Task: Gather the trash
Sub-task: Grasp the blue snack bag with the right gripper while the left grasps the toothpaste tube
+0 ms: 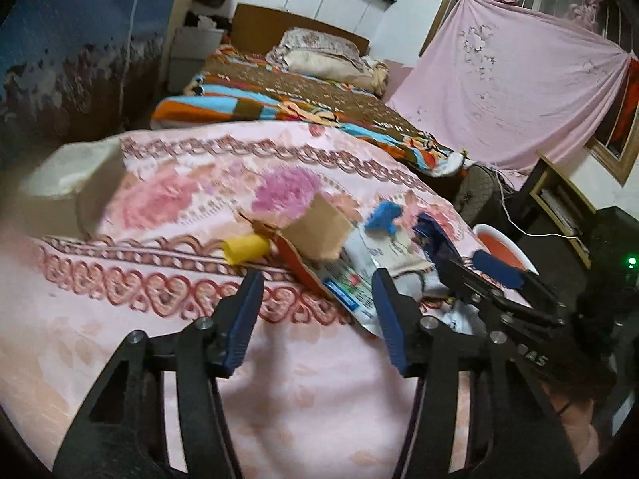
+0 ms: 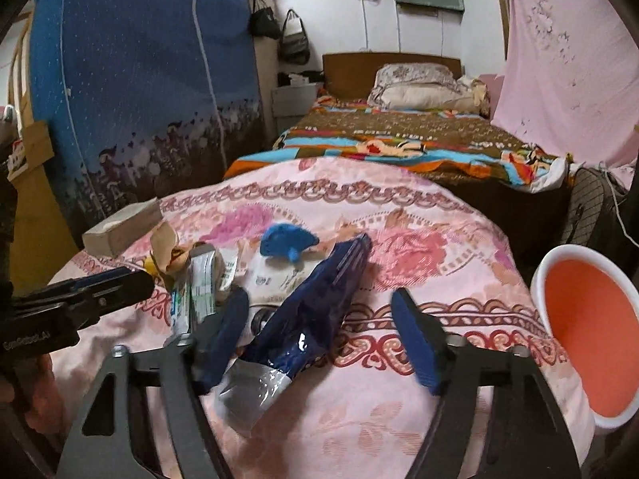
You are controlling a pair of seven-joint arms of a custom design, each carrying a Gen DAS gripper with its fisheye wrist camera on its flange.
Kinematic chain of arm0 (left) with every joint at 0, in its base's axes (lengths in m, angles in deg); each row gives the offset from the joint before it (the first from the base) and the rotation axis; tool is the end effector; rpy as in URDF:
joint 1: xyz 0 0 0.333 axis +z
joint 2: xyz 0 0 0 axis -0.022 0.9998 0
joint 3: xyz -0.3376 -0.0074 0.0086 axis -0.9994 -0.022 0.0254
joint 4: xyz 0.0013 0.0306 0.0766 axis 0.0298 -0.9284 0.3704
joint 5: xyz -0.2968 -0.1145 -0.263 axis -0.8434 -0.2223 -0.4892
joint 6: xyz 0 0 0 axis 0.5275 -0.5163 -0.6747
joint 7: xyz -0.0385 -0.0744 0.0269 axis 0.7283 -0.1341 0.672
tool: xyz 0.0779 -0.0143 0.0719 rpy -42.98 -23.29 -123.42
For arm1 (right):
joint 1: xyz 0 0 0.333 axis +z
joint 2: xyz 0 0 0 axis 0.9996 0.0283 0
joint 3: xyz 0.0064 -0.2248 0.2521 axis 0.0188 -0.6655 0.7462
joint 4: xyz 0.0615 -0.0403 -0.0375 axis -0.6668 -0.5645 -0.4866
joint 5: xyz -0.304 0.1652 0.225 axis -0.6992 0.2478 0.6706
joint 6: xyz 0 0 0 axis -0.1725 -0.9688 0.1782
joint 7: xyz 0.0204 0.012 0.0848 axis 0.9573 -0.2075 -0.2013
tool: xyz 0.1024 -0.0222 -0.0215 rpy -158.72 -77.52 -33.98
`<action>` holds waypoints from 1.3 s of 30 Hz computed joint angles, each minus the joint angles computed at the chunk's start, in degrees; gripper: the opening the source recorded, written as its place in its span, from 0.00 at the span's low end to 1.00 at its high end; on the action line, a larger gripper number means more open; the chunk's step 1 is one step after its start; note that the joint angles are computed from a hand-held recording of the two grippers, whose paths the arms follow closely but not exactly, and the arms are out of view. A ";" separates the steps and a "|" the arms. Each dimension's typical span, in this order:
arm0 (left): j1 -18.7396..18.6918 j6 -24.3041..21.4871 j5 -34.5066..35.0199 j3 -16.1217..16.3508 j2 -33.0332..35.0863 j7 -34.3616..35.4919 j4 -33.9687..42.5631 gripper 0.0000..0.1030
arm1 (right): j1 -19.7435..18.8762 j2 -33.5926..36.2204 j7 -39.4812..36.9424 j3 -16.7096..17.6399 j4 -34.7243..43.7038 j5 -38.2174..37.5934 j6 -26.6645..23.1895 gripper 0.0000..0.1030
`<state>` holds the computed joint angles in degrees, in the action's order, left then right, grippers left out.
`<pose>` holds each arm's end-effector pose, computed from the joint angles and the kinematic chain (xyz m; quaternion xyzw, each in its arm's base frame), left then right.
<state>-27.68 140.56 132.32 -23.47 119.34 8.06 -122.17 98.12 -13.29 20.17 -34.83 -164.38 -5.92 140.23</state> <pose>0.6516 -0.3967 0.4182 -0.7018 0.5576 -0.3983 0.1946 0.7210 0.2012 0.4274 -0.7577 0.4650 -0.1995 0.4122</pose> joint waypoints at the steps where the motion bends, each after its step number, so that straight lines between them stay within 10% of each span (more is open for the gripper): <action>1: 0.55 0.25 -0.83 -0.58 0.17 0.80 0.08 0.34 | 0.52 0.17 1.06 -0.82 0.36 -0.90 -0.95 0.53; 9: 2.64 3.36 -8.01 -3.32 1.34 5.99 -0.03 0.32 | 0.41 0.52 4.21 -2.02 1.40 -3.66 -7.89 0.39; 23: 2.34 -0.15 -19.20 -6.07 4.91 16.41 4.91 0.32 | -4.20 -2.15 -9.66 2.09 -0.98 16.09 -7.07 0.16; 39: -0.83 -1.65 -14.14 -2.47 1.77 10.09 1.18 0.10 | -3.53 -2.58 -13.34 1.26 -1.05 20.74 -7.14 0.13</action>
<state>-28.51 138.92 118.18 -25.95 121.11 18.15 -120.99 94.59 -15.87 6.83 -33.57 -165.43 14.82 133.09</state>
